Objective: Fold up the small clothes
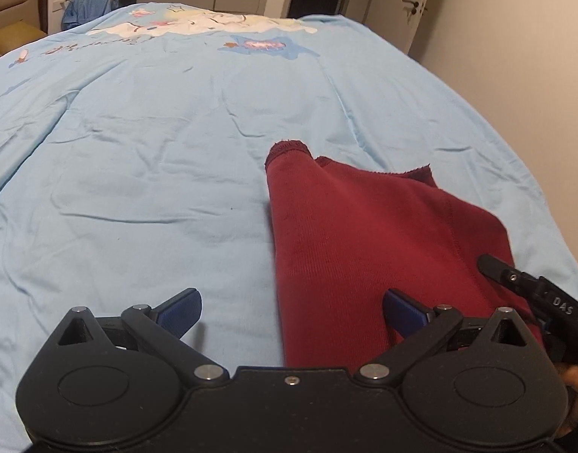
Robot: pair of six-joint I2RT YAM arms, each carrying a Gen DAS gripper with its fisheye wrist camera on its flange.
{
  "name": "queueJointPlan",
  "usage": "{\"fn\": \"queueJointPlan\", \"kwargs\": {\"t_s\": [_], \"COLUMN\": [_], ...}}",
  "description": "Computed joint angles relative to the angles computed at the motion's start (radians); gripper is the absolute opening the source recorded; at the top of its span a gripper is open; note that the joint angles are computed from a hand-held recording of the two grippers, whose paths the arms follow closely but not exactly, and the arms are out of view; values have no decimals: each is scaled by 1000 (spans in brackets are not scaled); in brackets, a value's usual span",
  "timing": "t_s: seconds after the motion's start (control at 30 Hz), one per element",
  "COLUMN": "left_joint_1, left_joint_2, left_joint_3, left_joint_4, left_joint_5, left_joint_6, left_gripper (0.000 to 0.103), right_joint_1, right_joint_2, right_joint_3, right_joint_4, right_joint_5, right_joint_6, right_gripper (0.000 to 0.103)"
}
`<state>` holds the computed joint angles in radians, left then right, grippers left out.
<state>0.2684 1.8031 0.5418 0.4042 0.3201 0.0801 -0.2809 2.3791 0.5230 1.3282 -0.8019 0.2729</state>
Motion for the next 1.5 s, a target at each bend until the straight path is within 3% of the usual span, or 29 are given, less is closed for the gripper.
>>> {"fn": "queueJointPlan", "kwargs": {"t_s": [0.23, 0.43, 0.53, 0.7, 0.73, 0.8, 1.0, 1.17, 1.3, 1.5], "left_joint_1": [15, 33, 38, 33, 31, 15, -11, 11, 46, 87], "left_joint_2": [92, 118, 115, 106, 104, 90, 54, 18, -12, -58], "left_joint_3": [94, 106, 107, 109, 111, 99, 64, 59, 61, 82], "left_joint_4": [-75, -76, -86, -106, -111, -101, -70, -99, -121, -154], "left_joint_5": [58, 106, 132, 180, 188, 164, 125, 159, 219, 279], "left_joint_6": [20, 16, 19, 15, 10, -3, -35, -23, -18, -1], "left_gripper": [103, 99, 91, 68, 62, 58, 43, 33, 29, 28], "right_joint_1": [0, 0, -1, 2, 2, 5, 34, 91, 143, 171], "right_joint_2": [0, 0, -2, -15, -20, -33, -118, -219, -309, -440], "right_joint_3": [0, 0, -2, -7, -10, -13, -35, -94, -146, -168], "right_joint_4": [0, -2, -3, -15, -18, -32, -137, -174, -189, -256], "right_joint_5": [1, 2, 3, 13, 19, 33, 110, 209, 295, 311], "right_joint_6": [-2, -4, -9, -16, -18, -19, -40, -93, -154, -156], "right_gripper": [80, 80, 80, 79, 77, 74, 44, 19, 17, 16]}}
